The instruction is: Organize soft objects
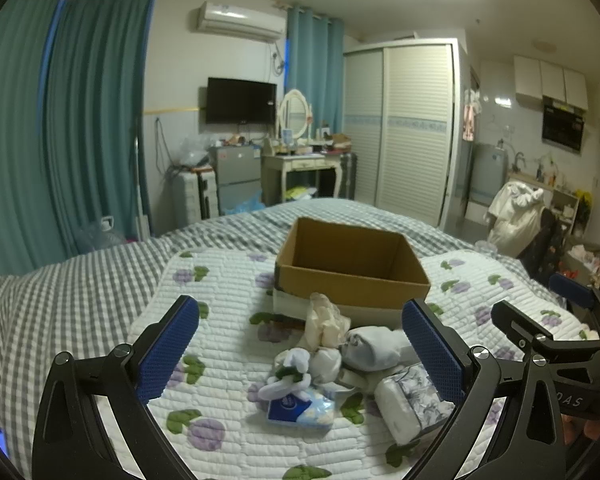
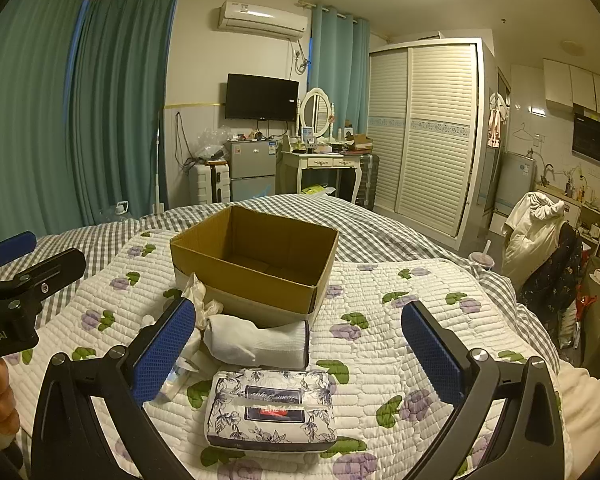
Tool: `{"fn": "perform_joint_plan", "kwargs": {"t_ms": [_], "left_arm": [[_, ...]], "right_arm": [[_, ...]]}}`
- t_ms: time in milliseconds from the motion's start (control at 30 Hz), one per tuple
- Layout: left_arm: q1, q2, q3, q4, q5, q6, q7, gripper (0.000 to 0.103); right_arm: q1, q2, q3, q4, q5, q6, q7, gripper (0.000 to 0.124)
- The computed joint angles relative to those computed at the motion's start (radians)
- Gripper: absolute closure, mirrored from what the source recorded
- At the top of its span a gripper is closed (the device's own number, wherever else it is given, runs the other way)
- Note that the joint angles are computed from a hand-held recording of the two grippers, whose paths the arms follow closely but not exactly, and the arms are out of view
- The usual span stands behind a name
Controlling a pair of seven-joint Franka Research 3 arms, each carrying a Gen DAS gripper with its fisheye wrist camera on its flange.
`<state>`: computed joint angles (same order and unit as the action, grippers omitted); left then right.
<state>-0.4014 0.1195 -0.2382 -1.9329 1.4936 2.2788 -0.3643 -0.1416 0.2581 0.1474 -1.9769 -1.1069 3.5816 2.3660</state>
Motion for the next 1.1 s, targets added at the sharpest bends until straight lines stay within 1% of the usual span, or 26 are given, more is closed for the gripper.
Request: {"fn": "perform_joint_plan", "kwargs": {"t_ms": [833, 900, 1100], "left_arm": [[-0.001, -0.001, -0.001, -0.005, 0.001, 0.002, -0.006, 0.000], [-0.002, 0.000, -0.001, -0.007, 0.004, 0.001, -0.009, 0.000], [-0.004, -0.004, -0.003, -0.007, 0.010, -0.001, -0.009, 0.000]], "right_arm": [[0.002, 0.002, 0.001, -0.010, 0.016, 0.004, -0.024, 0.021], [-0.006, 0.004, 0.008, 0.002, -0.010, -0.001, 0.000, 0.021], [-0.001, 0.001, 0.001, 0.003, -0.017, -0.004, 0.005, 0.021]]}}
